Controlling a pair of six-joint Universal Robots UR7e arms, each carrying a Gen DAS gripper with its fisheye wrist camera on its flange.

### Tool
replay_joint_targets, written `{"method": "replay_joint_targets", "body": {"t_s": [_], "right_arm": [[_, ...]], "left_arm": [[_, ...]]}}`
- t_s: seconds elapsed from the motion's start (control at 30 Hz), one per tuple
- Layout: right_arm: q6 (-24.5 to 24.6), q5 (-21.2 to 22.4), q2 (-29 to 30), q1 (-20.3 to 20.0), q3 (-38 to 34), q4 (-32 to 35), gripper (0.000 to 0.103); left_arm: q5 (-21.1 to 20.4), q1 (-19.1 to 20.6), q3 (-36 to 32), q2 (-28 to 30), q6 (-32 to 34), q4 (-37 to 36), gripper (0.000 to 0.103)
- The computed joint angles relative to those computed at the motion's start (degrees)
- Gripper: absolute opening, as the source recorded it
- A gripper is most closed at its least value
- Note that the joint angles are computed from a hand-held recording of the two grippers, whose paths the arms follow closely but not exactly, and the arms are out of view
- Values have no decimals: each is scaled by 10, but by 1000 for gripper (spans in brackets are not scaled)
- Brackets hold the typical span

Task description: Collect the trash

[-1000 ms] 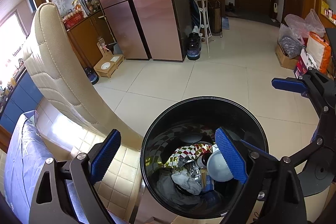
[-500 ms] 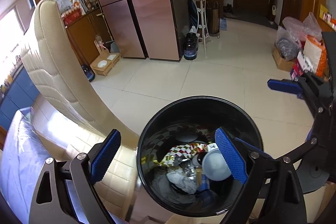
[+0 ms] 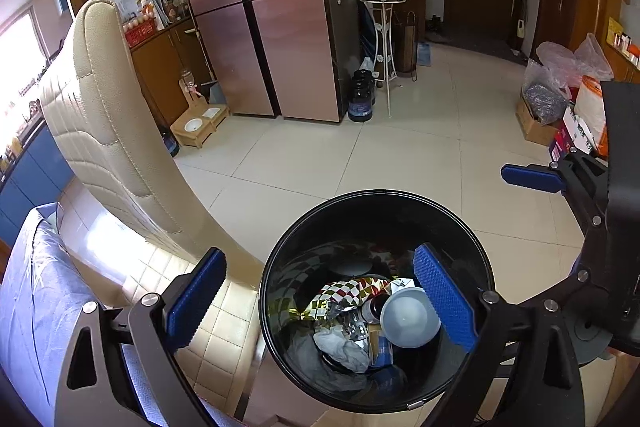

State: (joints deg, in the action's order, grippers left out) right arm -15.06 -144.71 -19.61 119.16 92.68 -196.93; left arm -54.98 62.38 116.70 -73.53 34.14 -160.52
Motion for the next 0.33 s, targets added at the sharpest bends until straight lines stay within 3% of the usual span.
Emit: {"method": "replay_joint_targets", "body": {"t_s": [0.33], "right_arm": [[-1, 3, 1, 1, 0, -4, 99]], "left_arm": [[9, -4, 6, -1, 6, 6, 92]]}}
